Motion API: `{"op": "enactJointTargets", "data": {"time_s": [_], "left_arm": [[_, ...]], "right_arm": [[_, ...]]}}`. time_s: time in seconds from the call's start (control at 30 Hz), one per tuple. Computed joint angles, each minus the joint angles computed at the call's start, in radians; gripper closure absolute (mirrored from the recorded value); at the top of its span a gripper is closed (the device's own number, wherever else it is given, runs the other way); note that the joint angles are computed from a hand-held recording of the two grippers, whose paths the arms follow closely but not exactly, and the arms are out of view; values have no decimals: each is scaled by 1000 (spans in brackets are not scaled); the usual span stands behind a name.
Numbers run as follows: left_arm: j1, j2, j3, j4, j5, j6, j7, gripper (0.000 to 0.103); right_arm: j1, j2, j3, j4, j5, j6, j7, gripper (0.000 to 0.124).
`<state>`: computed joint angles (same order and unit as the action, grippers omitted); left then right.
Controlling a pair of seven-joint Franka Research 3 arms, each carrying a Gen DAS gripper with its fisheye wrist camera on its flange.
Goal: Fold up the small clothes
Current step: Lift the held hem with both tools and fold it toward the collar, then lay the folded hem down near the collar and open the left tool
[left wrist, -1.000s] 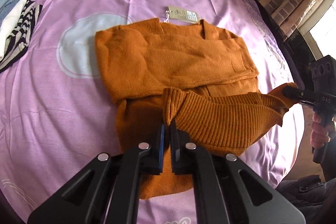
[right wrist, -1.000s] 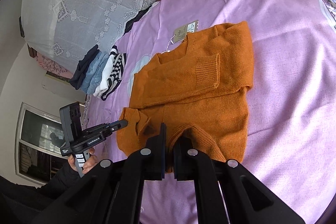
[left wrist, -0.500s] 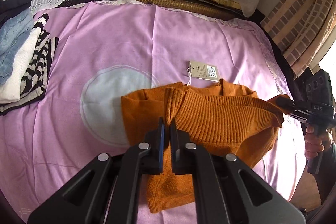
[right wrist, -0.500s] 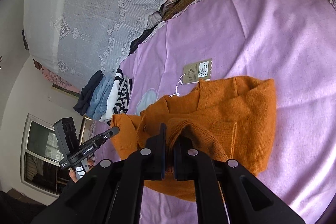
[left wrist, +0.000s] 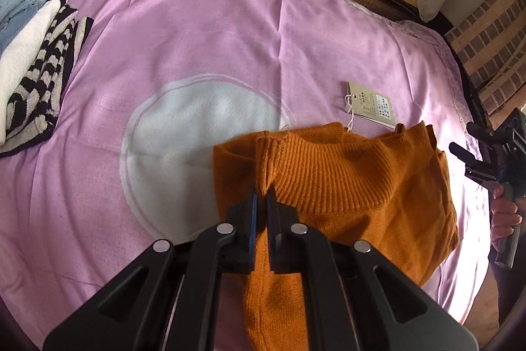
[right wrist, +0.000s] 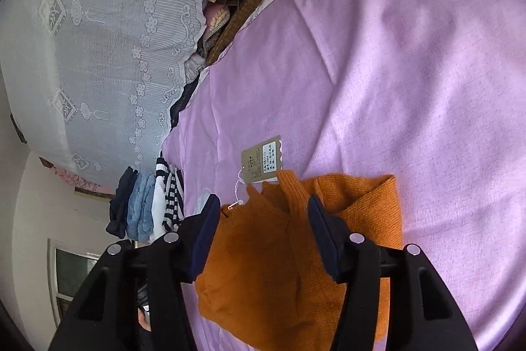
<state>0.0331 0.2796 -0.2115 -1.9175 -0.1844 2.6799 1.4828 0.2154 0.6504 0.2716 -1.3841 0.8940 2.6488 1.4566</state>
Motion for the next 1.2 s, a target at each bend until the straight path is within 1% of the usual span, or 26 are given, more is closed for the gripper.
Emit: {"op": "enactJointTargets", "data": {"time_s": [0.07, 0.13, 0.23, 0.3, 0.33, 0.37, 0.4, 0.43, 0.5, 0.57, 0.63, 0.67, 0.73, 0.83, 0.87, 0.93, 1.0, 1.07, 1.13, 1.2], "left_arm": [[2, 0, -3, 0, -6, 2, 3, 99], [-4, 3, 2, 6, 8, -2, -6, 99], [-11, 10, 6, 17, 27, -10, -19, 99], [-10, 12, 5, 21, 33, -16, -20, 99], [-11, 15, 6, 26, 37, -21, -21, 99], [-11, 17, 6, 29, 39, -25, -21, 99], [-10, 19, 5, 32, 40, -27, -21, 99], [-10, 19, 5, 34, 41, -28, -19, 99], [-10, 21, 3, 41, 43, -33, -17, 99], [-1, 21, -8, 47, 24, -34, 6, 99], [1, 20, -16, 50, 11, -28, 33, 98], [-7, 26, -11, 57, 25, -28, 31, 98], [-29, 48, 8, 84, 72, -52, 1, 98], [-42, 59, 25, 99, 116, -81, -49, 96], [-39, 48, 26, 87, 119, -73, -56, 94], [-37, 14, 36, 53, 137, -51, -81, 94], [-23, -19, 35, 24, 128, -39, -84, 94], [-9, -49, 22, 3, 94, -24, -54, 94], [-4, -62, 2, 2, 51, -17, 6, 94], [-5, -46, -26, 30, -5, -25, 84, 94]], "right_arm": [[51, -13, -62, -1, -119, -23, 43, 77], [113, -27, -124, -18, -256, -21, 95, 77], [178, -38, -183, -49, -423, -15, 162, 77], [221, -34, -226, -48, -540, -31, 217, 77], [224, -39, -227, -62, -568, -24, 227, 78], [219, -44, -218, -72, -580, -18, 229, 84], [214, -47, -212, -79, -591, -22, 233, 93], [204, -49, -199, -83, -592, -34, 227, 109], [179, -76, -171, -127, -562, -7, 219, 117], [149, -124, -140, -189, -514, 12, 200, 118], [130, -158, -125, -233, -474, 8, 192, 118], [133, -160, -131, -237, -475, 0, 199, 117], [160, -152, -166, -231, -522, -23, 244, 117], [158, -158, -162, -243, -519, -32, 265, 117], [156, -164, -161, -253, -518, -27, 267, 117], [163, -182, -168, -274, -531, -9, 278, 117], [184, -204, -190, -298, -571, 35, 306, 113], [200, -216, -206, -303, -611, 87, 330, 113], [182, -205, -175, -279, -587, 134, 305, 113], [155, -155, -128, -196, -548, 119, 248, 113]]}}
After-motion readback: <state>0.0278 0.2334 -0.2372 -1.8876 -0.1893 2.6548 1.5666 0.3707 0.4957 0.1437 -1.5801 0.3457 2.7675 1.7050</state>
